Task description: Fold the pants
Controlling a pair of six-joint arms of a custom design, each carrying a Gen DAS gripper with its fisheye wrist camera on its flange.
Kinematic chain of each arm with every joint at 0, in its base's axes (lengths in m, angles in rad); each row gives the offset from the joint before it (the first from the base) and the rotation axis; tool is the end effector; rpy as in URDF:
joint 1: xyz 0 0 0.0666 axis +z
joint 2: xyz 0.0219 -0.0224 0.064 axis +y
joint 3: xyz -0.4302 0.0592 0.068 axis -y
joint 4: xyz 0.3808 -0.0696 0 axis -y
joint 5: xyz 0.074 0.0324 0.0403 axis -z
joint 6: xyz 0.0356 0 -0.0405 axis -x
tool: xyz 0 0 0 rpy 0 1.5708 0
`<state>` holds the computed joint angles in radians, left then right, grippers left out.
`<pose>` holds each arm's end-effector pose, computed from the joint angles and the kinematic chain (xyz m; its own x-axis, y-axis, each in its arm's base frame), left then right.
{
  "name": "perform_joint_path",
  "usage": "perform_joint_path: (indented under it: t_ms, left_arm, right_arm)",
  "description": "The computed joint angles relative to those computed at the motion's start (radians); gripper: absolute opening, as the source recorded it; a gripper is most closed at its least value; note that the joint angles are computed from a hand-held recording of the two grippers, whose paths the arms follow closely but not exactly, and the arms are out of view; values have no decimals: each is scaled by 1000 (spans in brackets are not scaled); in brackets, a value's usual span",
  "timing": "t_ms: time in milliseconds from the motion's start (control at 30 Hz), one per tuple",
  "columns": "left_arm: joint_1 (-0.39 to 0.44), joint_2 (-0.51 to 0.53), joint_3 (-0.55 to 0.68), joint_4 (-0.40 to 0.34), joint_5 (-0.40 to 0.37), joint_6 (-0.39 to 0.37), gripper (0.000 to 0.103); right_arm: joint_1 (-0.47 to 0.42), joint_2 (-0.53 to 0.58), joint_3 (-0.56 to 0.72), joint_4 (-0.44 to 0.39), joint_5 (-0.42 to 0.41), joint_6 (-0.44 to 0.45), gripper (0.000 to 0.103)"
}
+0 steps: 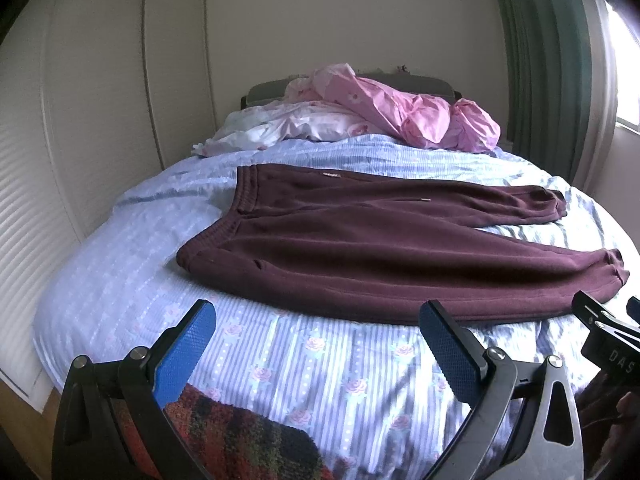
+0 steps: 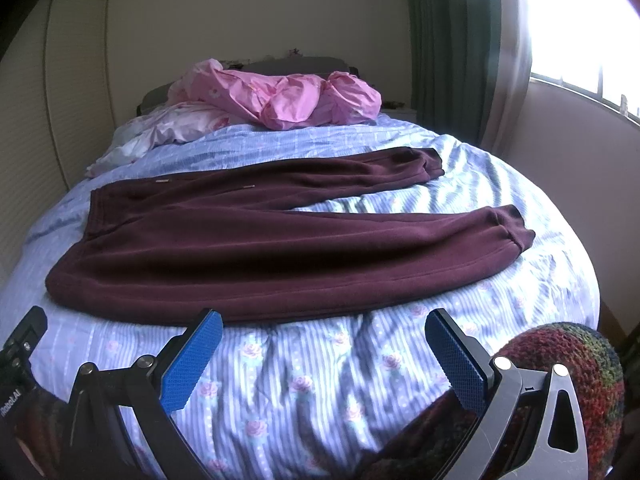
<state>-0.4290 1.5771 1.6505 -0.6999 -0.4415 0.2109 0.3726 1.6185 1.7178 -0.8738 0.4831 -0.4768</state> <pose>0.5139 -0.2188 0.5259 -0.5342 0.0362 -0.8446 -0.0517 0.9958 0.0754 0.5320 0.1897 0.5209 -0.5848 0.2078 -0.7841 0.2873 0.9570 0.0394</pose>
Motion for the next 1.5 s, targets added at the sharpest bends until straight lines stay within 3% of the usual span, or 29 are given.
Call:
perform_joint_path:
  t_ms: [1500]
  left_arm:
    - [-2, 8, 24, -12, 19, -11, 103]
  right_arm:
    - [1, -1, -6, 5, -1, 0, 103]
